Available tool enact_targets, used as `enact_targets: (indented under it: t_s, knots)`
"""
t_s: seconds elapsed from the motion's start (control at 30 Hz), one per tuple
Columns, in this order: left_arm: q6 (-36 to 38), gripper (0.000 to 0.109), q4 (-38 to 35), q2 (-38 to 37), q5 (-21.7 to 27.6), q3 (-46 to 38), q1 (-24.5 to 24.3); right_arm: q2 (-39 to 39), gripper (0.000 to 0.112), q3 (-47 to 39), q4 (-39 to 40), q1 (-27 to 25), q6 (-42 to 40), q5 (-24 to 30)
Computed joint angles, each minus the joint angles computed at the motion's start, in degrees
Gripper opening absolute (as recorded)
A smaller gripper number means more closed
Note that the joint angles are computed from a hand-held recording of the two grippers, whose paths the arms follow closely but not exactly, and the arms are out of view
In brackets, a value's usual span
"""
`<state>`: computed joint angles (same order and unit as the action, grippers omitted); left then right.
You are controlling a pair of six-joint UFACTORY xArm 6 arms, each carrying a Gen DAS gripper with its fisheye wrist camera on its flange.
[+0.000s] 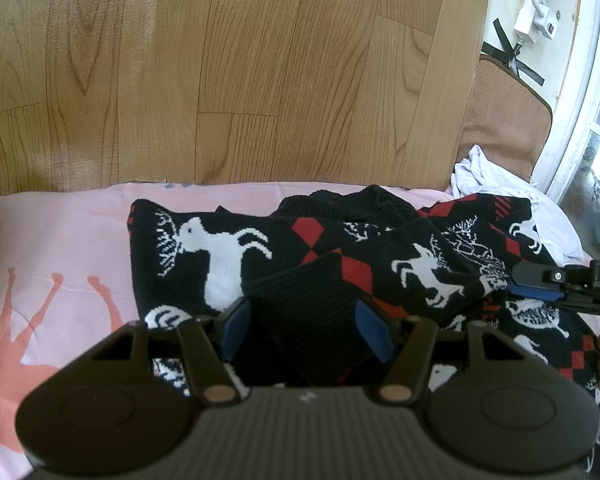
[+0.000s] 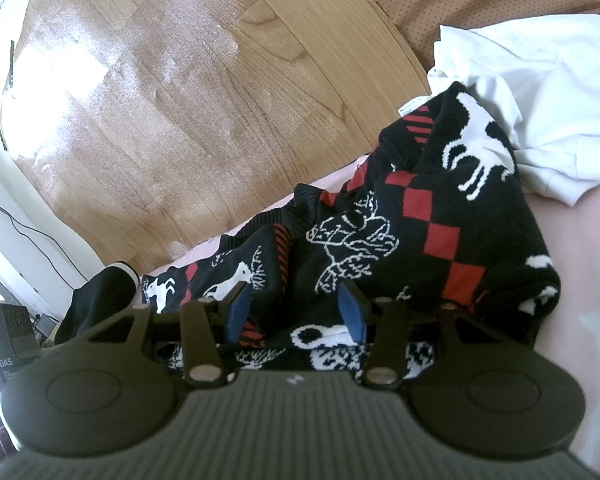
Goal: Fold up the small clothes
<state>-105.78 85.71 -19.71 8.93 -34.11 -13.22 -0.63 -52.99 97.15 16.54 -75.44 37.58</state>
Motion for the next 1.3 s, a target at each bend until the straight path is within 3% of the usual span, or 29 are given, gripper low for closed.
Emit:
enact_targets:
  t_s: [1.3]
  knots:
    - [-0.1, 0.063, 0.9, -0.1, -0.7, 0.1, 0.6, 0.0, 0.052, 0.0, -0.1, -0.1, 0.1, 0.0]
